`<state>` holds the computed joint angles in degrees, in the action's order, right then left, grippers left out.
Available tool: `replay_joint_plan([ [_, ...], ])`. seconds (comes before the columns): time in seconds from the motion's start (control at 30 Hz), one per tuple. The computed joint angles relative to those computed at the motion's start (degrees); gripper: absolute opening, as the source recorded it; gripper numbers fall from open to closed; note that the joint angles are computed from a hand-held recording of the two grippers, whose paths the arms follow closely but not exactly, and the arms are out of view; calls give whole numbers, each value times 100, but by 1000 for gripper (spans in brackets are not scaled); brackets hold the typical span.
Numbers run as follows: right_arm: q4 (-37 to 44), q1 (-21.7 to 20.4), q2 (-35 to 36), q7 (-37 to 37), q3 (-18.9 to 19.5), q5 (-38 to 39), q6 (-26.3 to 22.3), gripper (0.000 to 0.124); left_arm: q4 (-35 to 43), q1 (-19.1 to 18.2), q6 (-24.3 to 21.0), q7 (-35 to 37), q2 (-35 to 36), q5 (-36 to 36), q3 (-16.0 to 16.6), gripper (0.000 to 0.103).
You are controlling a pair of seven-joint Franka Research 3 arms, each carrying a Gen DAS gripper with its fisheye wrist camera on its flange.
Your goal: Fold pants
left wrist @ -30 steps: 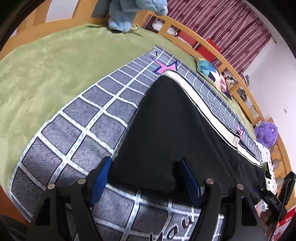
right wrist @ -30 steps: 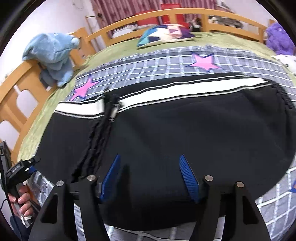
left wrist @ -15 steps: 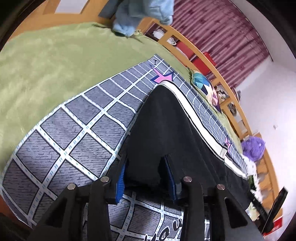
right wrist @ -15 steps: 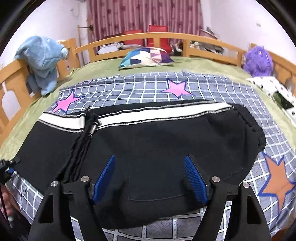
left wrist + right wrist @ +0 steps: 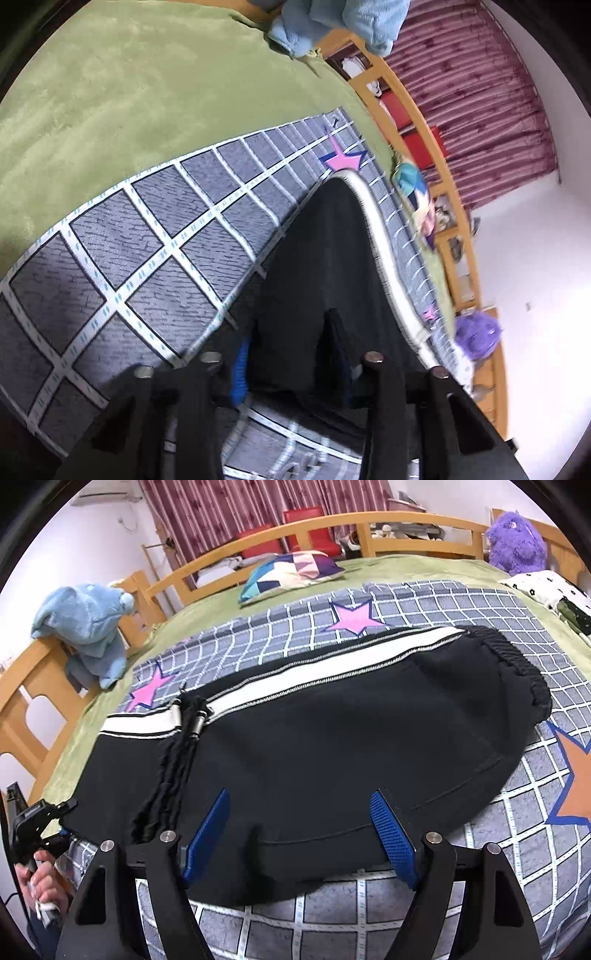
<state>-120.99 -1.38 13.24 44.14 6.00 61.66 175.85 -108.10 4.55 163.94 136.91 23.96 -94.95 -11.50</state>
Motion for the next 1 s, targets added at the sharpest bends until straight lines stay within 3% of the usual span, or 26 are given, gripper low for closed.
replay_joint_plan([
  [0.07,-116,15,-120,-13,-43,-78,50,78,-10,-142,312,349,-170,-74,-22,20],
  [0.2,-346,-62,-364,-466,29,49,332,71,63,-544,989,626,-469,433,-122,15],
  [0.27,-367,-155,-479,-929,89,480,254,71,156,-694,1105,409,-559,825,-228,15],
  [0.33,-392,-111,-589,-1187,-17,703,128,71,280,-918,1238,-114,-567,1693,-316,15],
  [0.4,-392,-49,-675,-1535,-119,1022,96,71,387,-1069,1263,-380,-543,2246,-427,14],
  [0.53,-361,85,-725,-2125,-329,1654,205,71,672,-1684,1130,-1441,-254,3840,-272,14],
  [0.67,-430,63,-653,-1391,-627,1147,-9,71,1024,-2012,796,-2071,173,4794,-268,14],
  [0.77,-409,-102,-576,-739,-773,793,-305,71,1140,-2080,430,-2473,457,5294,-309,14],
  [0.87,-334,-317,-553,-619,-800,988,-754,71,1330,-2122,-28,-2987,835,5813,-225,14],
  [0.97,-325,-325,-564,-841,-756,1093,-857,71,1013,-1725,201,-2580,690,5898,-681,22],
  [1.0,-320,-286,-557,-934,-729,1044,-871,71,952,-1382,115,-2211,620,5754,-1046,27],
])
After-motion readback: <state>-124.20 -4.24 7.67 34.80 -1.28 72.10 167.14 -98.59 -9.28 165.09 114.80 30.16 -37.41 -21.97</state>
